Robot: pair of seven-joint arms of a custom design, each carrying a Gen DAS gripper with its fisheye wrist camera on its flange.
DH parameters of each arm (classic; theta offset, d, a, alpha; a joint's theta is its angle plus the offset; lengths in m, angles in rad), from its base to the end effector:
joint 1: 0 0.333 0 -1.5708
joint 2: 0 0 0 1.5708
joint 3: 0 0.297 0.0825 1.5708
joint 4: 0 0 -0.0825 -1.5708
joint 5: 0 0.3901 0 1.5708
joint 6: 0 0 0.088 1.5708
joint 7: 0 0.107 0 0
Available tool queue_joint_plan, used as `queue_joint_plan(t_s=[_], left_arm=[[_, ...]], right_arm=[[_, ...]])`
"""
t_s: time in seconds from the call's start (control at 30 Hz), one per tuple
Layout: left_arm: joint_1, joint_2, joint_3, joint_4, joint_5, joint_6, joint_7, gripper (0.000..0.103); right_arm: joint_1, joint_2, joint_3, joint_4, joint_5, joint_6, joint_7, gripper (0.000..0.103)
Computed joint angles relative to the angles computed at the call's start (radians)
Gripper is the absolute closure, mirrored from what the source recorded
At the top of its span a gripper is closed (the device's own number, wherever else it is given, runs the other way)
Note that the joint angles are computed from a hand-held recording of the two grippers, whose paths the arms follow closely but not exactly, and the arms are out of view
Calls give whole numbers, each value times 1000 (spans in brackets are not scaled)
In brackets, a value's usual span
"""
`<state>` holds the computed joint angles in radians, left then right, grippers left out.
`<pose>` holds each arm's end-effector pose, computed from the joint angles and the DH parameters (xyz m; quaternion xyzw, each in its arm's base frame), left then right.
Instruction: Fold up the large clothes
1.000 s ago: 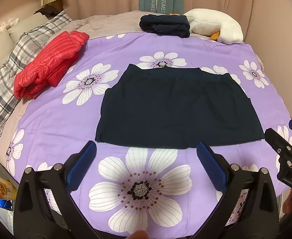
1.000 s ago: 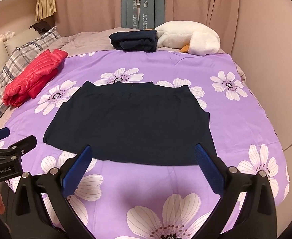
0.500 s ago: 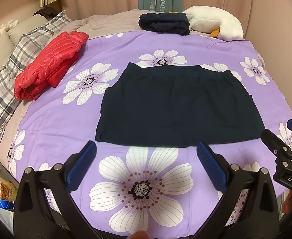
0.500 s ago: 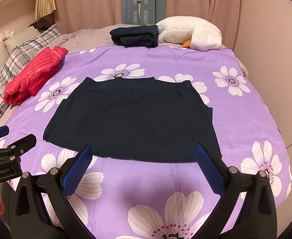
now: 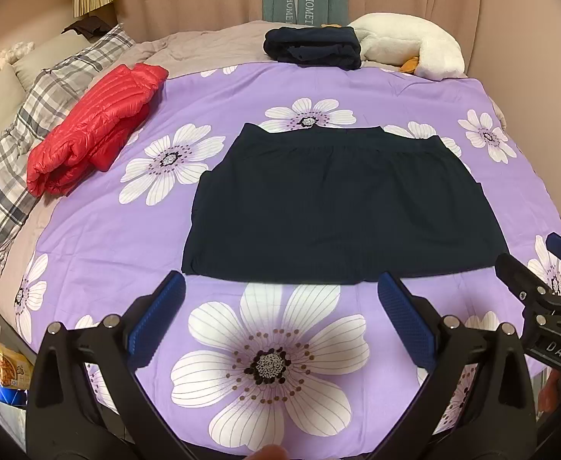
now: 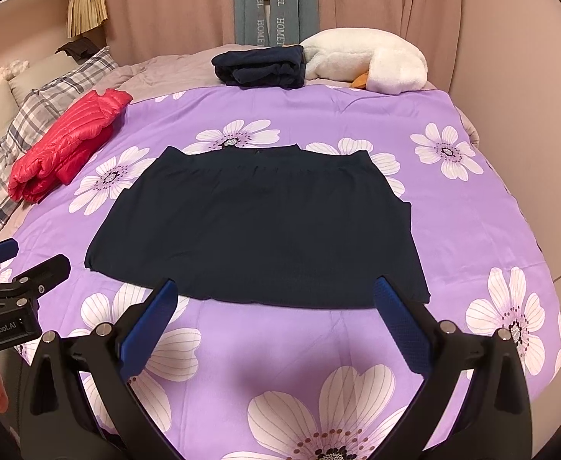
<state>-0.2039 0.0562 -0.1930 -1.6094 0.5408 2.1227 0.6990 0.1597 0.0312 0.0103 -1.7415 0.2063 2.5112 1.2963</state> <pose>0.5836 -0.2159 0.6197 -0.7588 0.5608 -0.1794 0.2785 0.6188 0.1045 0.6098 -0.7546 0.5423 -0.2087 0.3047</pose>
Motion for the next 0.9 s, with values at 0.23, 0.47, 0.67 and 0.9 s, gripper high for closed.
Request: queue_joint_plan(t_s=[0.23, 0.47, 0.67, 0.9], left_arm=[[0, -2, 0, 2, 1, -5, 3, 2], [1, -9, -1, -1, 5, -5, 10, 2], [1, -12, -1, 2, 7, -4, 16, 2], [-2, -14, -4, 4, 15, -4, 18, 2]], right_arm=[[1, -8, 0, -18, 3, 14, -2, 1], [0, -10, 0, -20, 6, 17, -2, 1], [-2, -13, -2, -20, 12, 18, -3, 1], [-3, -19, -1, -20, 17, 18, -13, 1]])
